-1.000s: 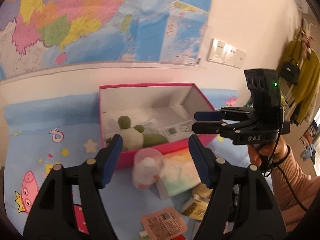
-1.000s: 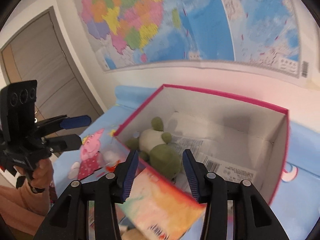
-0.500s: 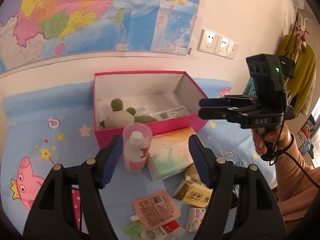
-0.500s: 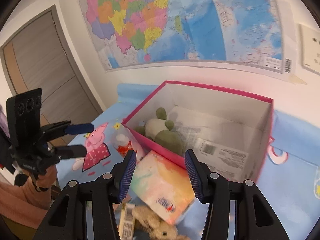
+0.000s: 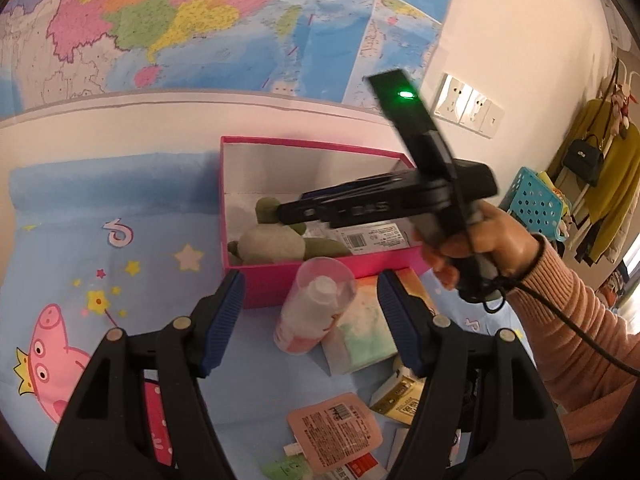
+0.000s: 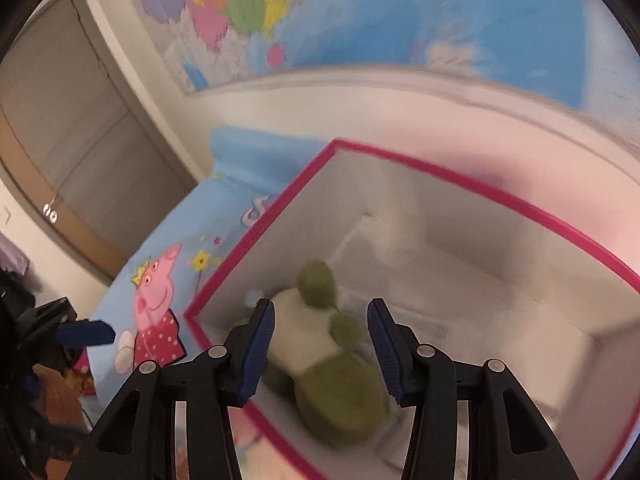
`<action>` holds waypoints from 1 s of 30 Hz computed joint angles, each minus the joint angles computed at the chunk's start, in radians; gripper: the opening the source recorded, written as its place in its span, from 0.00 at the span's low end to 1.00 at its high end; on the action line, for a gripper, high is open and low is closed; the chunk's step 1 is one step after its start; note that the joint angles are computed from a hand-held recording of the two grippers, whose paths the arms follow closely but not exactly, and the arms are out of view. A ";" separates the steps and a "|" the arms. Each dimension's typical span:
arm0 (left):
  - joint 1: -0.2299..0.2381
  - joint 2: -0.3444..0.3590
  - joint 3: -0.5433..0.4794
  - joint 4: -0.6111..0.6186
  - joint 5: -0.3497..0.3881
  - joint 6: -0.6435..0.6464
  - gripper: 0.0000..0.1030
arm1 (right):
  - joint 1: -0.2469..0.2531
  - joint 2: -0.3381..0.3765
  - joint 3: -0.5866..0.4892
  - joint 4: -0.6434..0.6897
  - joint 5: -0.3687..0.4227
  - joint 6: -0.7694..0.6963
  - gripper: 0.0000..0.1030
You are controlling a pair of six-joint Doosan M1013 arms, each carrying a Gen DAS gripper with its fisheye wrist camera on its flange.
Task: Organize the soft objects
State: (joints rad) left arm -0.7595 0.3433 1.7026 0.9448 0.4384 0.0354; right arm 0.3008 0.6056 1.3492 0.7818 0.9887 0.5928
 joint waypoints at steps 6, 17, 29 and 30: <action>0.019 0.008 -0.004 -0.041 -0.032 0.044 0.67 | 0.044 0.034 -0.061 -0.140 -0.010 0.066 0.19; 0.042 0.014 0.003 -0.075 -0.071 0.061 0.67 | 0.072 0.005 -0.075 -0.196 -0.178 -0.063 0.19; 0.032 0.008 0.007 -0.062 -0.069 0.055 0.67 | 0.018 -0.034 -0.010 -0.054 -0.176 -0.037 0.51; 0.029 0.006 0.009 -0.055 -0.069 0.052 0.67 | 0.001 -0.054 0.019 -0.009 -0.172 -0.071 0.51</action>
State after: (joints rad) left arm -0.7303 0.3493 1.7117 0.8897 0.3696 0.0873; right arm 0.3019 0.5521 1.3685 0.7731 0.8170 0.5218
